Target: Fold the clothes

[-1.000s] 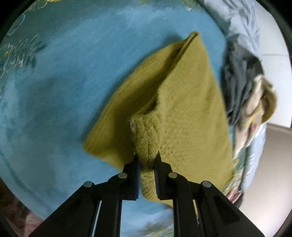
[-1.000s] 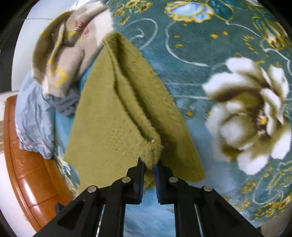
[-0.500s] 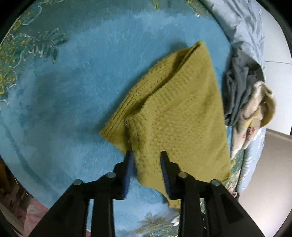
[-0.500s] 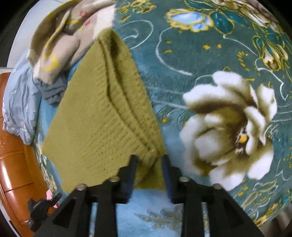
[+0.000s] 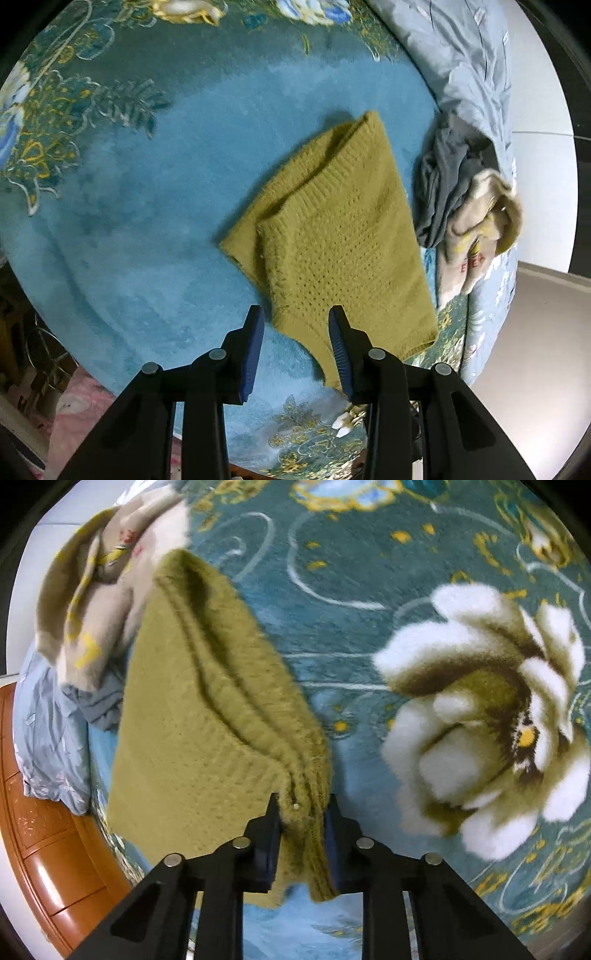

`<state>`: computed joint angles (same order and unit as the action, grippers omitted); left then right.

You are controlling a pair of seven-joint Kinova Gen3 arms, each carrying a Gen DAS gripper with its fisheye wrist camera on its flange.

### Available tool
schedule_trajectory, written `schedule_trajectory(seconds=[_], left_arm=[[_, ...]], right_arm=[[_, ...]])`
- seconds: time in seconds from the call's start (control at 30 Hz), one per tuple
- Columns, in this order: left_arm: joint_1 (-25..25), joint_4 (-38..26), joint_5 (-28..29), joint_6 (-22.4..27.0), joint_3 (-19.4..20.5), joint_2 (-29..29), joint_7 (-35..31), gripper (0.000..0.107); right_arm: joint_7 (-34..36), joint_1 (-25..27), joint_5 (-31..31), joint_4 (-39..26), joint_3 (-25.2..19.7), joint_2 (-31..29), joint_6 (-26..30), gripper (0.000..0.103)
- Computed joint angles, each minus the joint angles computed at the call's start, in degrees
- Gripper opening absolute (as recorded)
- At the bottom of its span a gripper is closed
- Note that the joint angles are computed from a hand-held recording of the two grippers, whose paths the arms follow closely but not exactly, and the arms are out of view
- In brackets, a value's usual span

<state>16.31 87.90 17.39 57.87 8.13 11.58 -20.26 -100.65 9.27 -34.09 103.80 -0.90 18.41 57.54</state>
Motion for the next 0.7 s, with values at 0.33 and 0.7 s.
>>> schedule_trajectory(seconds=[0.33,0.7], left_arm=[[-9.0,10.7,10.8,-1.3,-3.3,-7.2,-11.8,0.037],[-19.2,18.0,19.1,1.0,-8.9,-9.9,-26.6,0.043]], right_arm=[[0.6,-18.1,16.1,-21.9,-5.8,-3.5,7.4,0.021],[-1.2,-42.6,28.2,-42.3,-8.7,14.0,21.0,0.021]])
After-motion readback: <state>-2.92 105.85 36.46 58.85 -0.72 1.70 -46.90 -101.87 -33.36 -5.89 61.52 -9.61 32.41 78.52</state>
